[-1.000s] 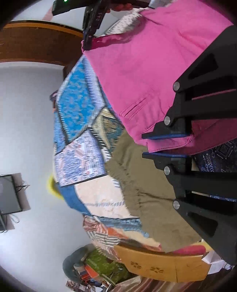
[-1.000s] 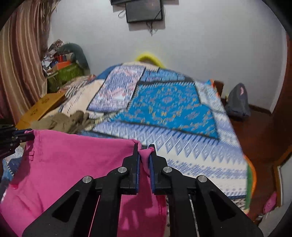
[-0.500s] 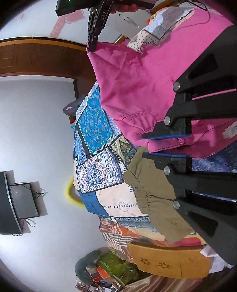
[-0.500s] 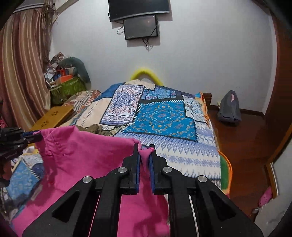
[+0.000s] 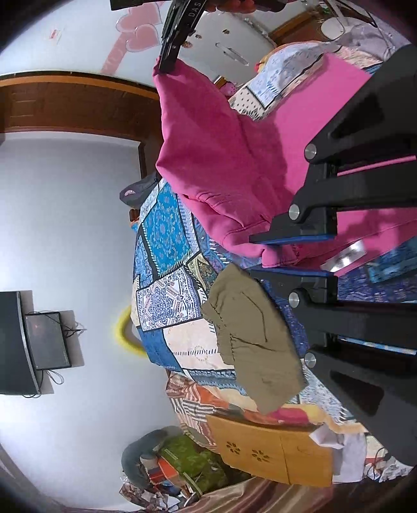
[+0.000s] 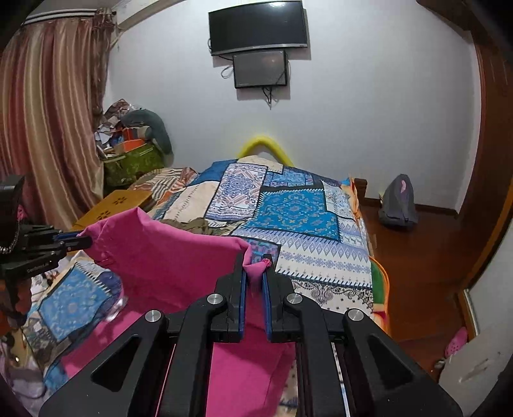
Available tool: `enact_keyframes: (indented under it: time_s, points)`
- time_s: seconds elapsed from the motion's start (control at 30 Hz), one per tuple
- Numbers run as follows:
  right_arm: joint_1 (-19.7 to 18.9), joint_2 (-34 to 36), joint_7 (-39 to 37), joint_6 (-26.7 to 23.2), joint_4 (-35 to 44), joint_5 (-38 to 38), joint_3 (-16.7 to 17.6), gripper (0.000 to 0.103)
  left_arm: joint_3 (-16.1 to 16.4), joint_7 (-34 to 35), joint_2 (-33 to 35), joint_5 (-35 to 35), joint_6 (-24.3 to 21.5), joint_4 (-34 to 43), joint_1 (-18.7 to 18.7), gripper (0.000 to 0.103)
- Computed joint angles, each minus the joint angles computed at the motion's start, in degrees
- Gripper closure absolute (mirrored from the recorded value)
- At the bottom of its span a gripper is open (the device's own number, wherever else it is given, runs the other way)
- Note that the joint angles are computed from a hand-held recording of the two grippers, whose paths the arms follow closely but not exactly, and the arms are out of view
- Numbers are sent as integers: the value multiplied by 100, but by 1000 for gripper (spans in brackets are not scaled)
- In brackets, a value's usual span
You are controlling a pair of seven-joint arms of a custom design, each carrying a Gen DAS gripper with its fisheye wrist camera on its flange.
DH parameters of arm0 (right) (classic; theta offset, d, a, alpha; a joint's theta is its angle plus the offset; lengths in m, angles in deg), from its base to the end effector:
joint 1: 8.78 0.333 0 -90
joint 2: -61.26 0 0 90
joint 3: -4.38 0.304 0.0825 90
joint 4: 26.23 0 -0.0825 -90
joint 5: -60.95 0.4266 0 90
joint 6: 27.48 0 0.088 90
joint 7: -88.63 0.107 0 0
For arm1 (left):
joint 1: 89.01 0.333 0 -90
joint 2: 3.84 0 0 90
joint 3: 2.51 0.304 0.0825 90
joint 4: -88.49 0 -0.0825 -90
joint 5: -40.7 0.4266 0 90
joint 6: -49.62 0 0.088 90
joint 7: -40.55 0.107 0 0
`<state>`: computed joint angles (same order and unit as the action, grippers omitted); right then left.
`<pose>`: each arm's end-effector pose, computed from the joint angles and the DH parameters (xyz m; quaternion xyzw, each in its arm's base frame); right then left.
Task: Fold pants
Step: 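Lift the pink pants with both grippers and fold them over lengthwise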
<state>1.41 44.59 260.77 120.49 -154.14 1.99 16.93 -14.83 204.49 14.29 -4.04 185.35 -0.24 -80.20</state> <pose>0.5007 0.2341 0.5241 -0.5237 0.7031 -0.3678 0.3100 0.7329 -0.0339 0.5087 -0.3040 0.8543 -0.3880 0.1652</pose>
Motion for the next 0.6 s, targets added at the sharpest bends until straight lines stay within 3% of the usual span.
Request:
enact_keyframes:
  time_s: [0.47,0.6]
  points:
    - [238,-772,403,-322,-813,467,483,95,512,1264,-1342,-834,-224,-1800,50,91]
    - [311,-887,537,-149,-1106,666,501,95,720,1512,-1630,-824,-347,-2244,-45,91]
